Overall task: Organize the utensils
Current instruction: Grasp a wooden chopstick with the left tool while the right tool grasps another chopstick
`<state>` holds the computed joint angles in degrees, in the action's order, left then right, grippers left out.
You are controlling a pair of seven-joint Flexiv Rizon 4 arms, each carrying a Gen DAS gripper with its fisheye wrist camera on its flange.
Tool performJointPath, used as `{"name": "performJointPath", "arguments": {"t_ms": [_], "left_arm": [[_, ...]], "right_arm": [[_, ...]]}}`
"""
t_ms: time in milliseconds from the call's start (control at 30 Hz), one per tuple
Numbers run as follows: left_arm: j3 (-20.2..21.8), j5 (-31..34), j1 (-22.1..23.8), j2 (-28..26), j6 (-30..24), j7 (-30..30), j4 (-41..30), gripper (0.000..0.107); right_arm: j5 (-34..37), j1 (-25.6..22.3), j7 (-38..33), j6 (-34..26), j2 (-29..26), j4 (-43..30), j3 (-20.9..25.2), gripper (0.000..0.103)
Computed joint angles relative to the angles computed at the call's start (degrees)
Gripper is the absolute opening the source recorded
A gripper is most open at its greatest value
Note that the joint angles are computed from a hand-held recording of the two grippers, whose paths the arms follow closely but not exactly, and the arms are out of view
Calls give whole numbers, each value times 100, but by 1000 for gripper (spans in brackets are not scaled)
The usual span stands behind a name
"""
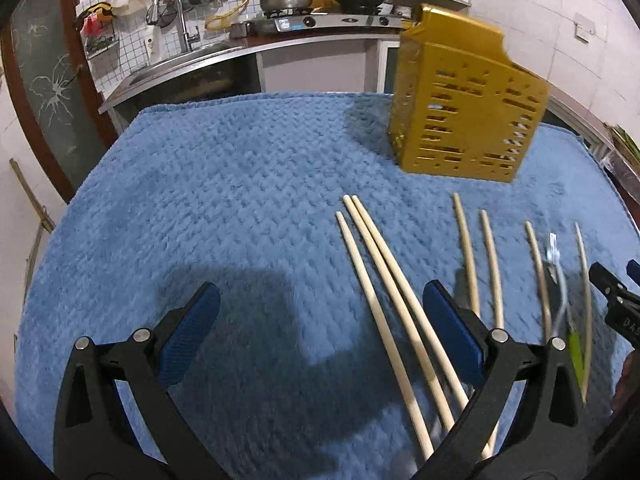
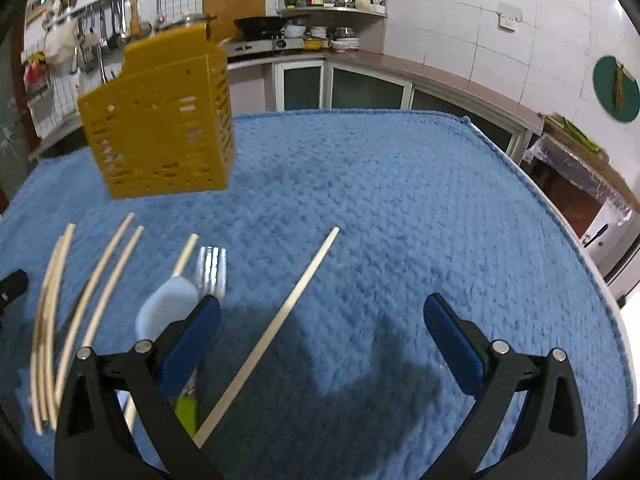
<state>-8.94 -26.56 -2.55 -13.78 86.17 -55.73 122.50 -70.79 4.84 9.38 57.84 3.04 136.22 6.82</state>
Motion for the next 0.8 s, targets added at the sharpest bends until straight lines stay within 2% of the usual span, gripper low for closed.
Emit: {"name": "performJointPath", "arguments": {"t_ms": [167, 267, 333, 400, 467, 533, 600, 633, 700, 800], "left_arm": [[404, 491, -241, -262, -160, -549, -278, 98], [455, 621, -240, -333, -255, -788, -348, 97], [484, 739, -242, -373, -245, -921, -379, 91], [428, 776, -192, -369, -332, -925, -387, 84], [174, 547, 11, -375, -449, -737, -377, 74], [35, 317, 108, -369, -522, -608, -361, 72], [-38, 151, 142, -370, -572, -521, -371, 67], [-79, 50, 168, -364, -668, -461, -399, 60], [-26, 16, 116, -373, -908, -435, -515, 50], [79, 11, 37, -363, -1284, -413, -661, 32]], "right_arm": [[324, 109, -153, -198, -226, -156, -4, 99], [538, 148, -242, -257, -274, -189, -25, 98], [633, 181, -268, -353, -302, -230, -21, 96], [834, 211, -446, -370, -334, -262, -20, 76], [1009, 206, -549, -217, -347, -244, -40, 69], [1045, 186, -588, -105, -339, -231, -63, 64], [1130, 169, -689, 34, -356, -244, -82, 52], [1228, 167, -805, 110, -372, -270, -87, 49], [1322, 169, -964, 219, -431, -321, -102, 34], [1561, 202, -1284, 282, -472, -405, -99, 18]]}}
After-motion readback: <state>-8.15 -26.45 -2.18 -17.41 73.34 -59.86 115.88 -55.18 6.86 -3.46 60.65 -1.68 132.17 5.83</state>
